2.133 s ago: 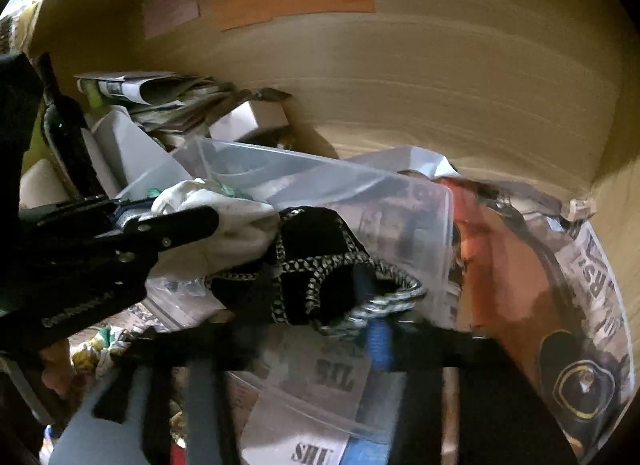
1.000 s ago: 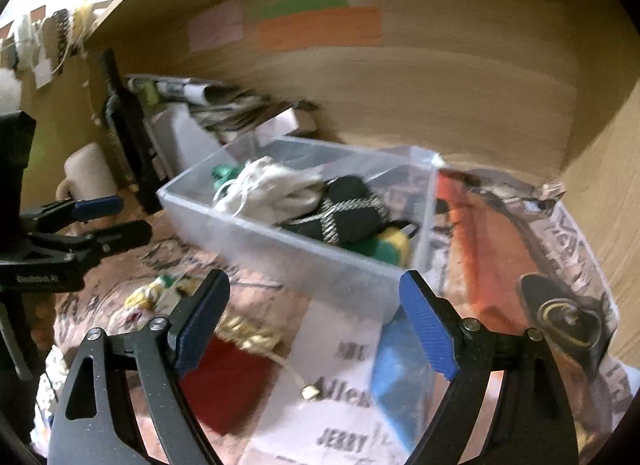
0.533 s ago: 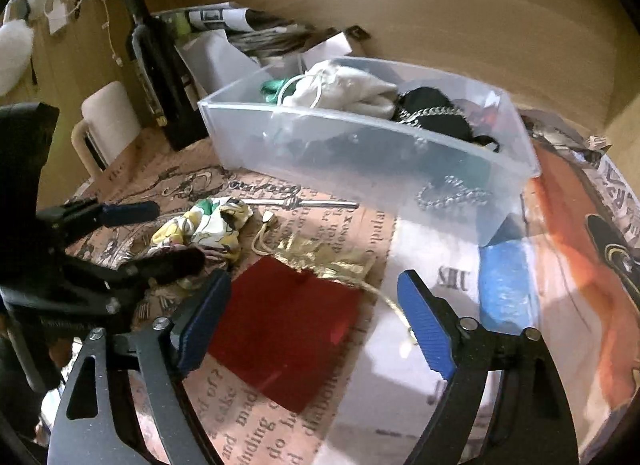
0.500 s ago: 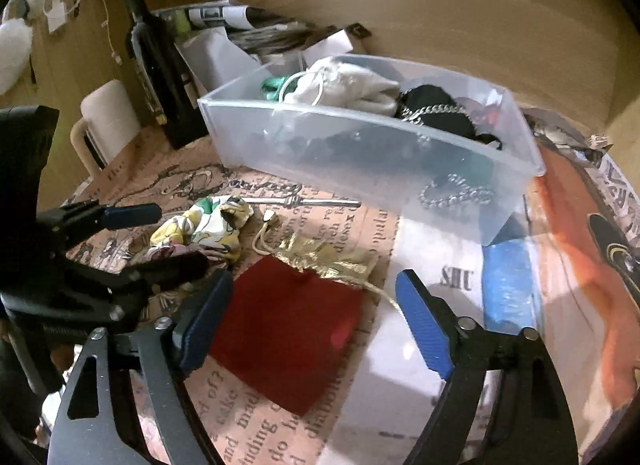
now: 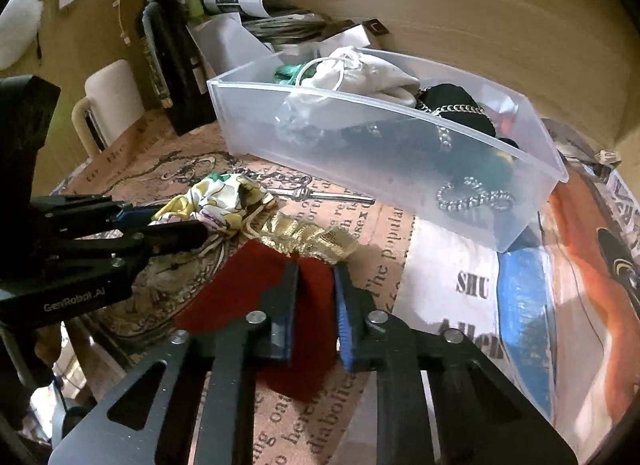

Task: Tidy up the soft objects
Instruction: 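Grasp the floral fabric bundle with the left tool while the right tool grasps the red velvet pouch, then place the floral bundle and red pouch into the clear box, opening both tools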

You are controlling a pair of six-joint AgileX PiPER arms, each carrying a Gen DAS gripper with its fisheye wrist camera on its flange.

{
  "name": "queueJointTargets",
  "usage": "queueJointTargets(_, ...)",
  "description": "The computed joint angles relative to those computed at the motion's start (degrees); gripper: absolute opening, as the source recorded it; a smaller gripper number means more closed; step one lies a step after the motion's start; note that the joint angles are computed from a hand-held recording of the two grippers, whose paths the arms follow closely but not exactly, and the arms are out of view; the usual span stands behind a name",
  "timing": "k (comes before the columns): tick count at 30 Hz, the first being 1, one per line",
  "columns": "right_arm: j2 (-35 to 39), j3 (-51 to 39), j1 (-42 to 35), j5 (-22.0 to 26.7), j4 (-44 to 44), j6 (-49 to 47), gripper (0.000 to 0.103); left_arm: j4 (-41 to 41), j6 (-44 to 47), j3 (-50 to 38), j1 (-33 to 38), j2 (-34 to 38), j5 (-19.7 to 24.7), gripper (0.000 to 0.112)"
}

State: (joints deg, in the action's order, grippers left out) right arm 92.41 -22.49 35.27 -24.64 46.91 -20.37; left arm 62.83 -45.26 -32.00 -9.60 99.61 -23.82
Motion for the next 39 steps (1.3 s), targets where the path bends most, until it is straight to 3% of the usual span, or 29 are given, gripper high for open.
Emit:
queueJointTargets(10,-6.71,2.77,1.84,-2.98,4.20,-3.08,0.012,-1.27,0.19,3.13,1.33,-8.39,-1.95,0.019)
queueJointTargets(22,-20.55,2.58,2.96,-6.82,20.43,-22.36,0.012,-0.79,-5.44,-0.29,0.02,-14.94,-2.85,0.019)
queueJointTargets(28,-21.71,0.64,-1.06,-8.27,18.05,-23.76,0.012,-1.44,-6.99,-4.83,-1.52,-14.20,-2.25,0.019)
queueJointTargets(39,-13.55,-5.59,-15.22,-3.36,0.78,-11.12,0.012,-1.60,-9.87,-17.79,-6.13,-4.41,3.58,0.019)
